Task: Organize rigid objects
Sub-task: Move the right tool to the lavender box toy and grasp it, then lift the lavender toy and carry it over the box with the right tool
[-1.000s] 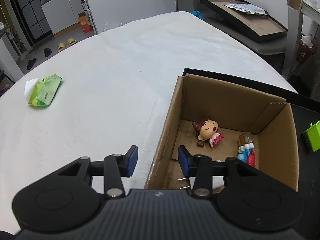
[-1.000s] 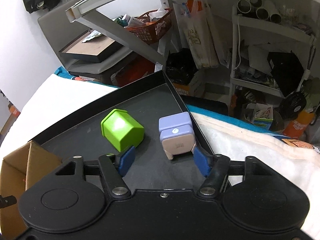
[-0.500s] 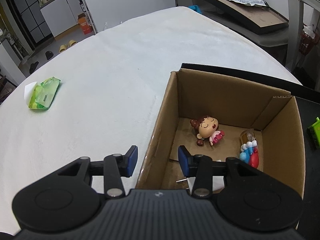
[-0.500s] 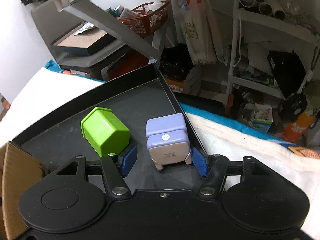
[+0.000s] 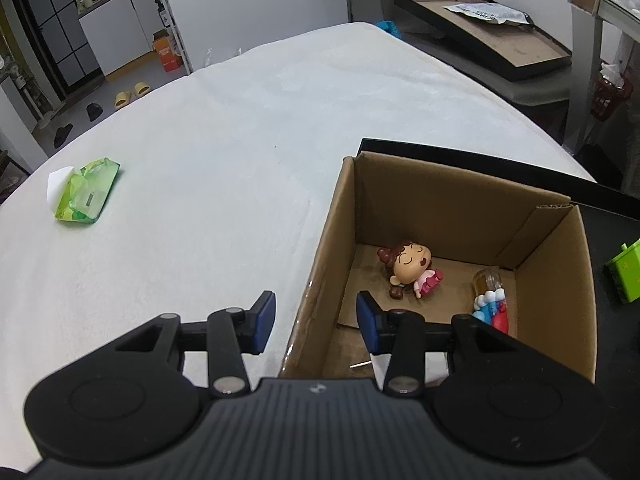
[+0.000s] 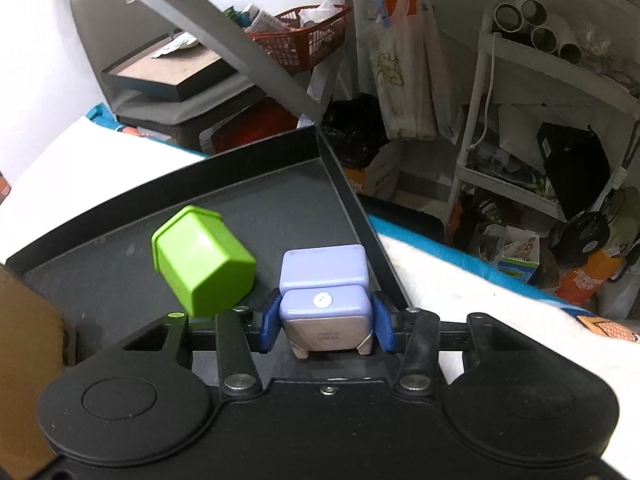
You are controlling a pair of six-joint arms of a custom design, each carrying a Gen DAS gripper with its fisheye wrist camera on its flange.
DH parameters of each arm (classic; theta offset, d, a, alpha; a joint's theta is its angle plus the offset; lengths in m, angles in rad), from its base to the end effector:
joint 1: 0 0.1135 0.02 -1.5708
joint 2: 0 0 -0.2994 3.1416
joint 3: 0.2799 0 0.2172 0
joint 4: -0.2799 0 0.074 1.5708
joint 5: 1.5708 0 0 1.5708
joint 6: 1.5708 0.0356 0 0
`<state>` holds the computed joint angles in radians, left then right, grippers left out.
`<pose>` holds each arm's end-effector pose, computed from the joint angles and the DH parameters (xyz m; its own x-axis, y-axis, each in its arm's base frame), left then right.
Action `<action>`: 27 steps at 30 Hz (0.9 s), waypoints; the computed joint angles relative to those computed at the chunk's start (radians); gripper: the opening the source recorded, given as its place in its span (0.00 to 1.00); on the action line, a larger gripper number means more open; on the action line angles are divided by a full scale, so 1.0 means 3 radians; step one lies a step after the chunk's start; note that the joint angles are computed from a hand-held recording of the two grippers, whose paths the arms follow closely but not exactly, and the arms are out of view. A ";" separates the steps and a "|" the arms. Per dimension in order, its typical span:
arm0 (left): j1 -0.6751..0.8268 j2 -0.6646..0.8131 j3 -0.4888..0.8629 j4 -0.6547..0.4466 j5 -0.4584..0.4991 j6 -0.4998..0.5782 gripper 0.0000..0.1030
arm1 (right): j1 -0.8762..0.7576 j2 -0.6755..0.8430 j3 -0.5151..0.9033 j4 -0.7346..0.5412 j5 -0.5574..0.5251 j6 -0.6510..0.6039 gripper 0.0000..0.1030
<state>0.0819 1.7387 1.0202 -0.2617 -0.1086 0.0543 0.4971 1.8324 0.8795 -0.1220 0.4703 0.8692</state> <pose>0.3262 0.0306 0.2256 -0.8343 -0.0143 -0.5512 -0.0963 0.9881 0.1201 0.2868 0.1373 0.1743 -0.6789 0.4063 -0.6115 0.4385 0.8925 0.1062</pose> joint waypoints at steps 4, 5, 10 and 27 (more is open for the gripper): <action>0.0036 0.0036 0.0011 -0.0003 -0.0011 0.0023 0.42 | 0.0004 -0.0095 -0.0015 -0.0069 -0.0201 0.0131 0.44; 0.0044 0.0041 0.0016 -0.0013 -0.0012 0.0016 0.42 | 0.0011 -0.0132 -0.0030 -0.0065 -0.0229 0.0137 0.44; 0.0118 0.0032 0.0055 -0.0058 0.0043 0.0010 0.42 | 0.0164 -0.0261 0.0066 -0.0262 -0.0061 0.0158 0.44; 0.0424 -0.0005 0.0122 -0.0211 0.0552 -0.0005 0.41 | 0.0690 -0.0304 0.0914 -0.0963 0.0256 0.0176 0.44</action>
<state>0.2090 1.7373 1.0567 -0.3251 0.0568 0.0529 0.7043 1.7413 1.1537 -0.4110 0.5471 0.9219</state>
